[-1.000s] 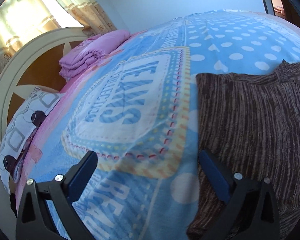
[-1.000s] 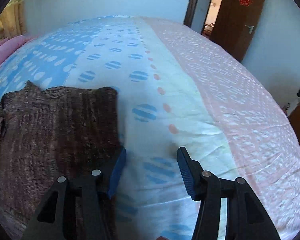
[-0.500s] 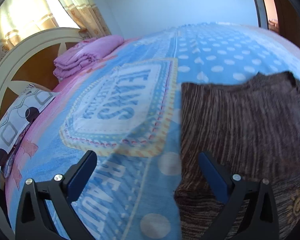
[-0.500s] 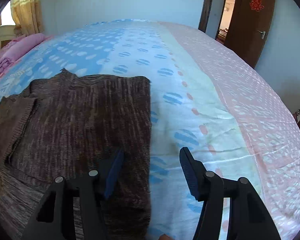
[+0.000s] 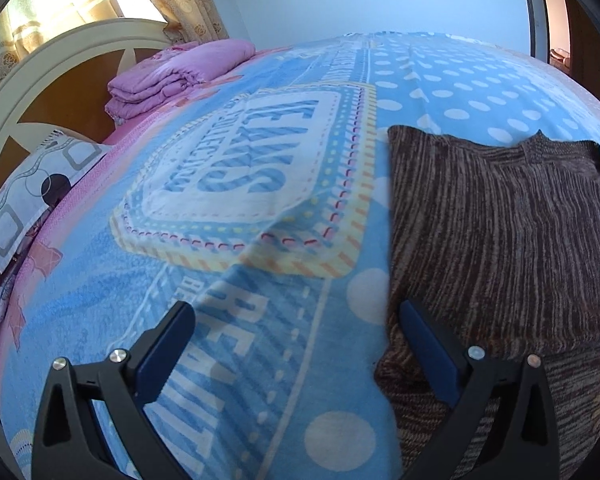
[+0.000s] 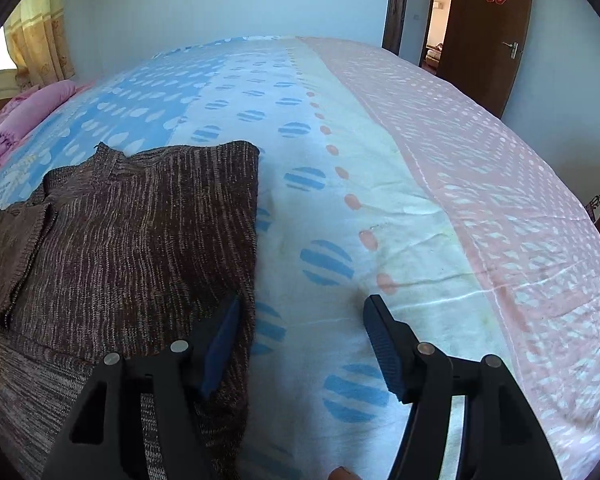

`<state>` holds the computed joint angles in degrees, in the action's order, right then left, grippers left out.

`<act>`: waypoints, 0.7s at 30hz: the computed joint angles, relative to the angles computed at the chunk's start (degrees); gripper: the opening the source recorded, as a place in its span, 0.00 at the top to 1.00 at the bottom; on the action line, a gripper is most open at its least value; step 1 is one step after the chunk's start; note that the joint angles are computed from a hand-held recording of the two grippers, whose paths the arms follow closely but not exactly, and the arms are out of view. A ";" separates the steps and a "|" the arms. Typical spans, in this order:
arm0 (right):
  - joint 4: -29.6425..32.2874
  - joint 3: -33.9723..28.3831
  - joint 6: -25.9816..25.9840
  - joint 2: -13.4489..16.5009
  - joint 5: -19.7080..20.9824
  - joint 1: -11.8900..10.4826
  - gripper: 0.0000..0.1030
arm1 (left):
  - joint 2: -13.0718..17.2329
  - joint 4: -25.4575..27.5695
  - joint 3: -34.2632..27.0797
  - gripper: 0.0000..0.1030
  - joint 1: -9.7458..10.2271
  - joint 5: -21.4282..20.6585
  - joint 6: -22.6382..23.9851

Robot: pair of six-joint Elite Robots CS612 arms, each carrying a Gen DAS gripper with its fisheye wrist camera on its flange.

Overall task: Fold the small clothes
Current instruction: 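Move the right tool toward the sweater's hem to prepare the next fold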

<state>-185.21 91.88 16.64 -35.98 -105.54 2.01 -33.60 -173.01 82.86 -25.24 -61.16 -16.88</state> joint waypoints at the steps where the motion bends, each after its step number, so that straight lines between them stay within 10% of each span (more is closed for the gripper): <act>1: -0.26 0.38 0.32 -0.19 0.19 -0.05 0.39 | -0.18 -0.35 0.36 0.00 0.11 -0.44 -0.30; 21: -7.34 8.74 0.73 -4.41 5.69 0.72 0.37 | -4.80 -9.76 8.86 0.00 -0.79 -2.37 1.91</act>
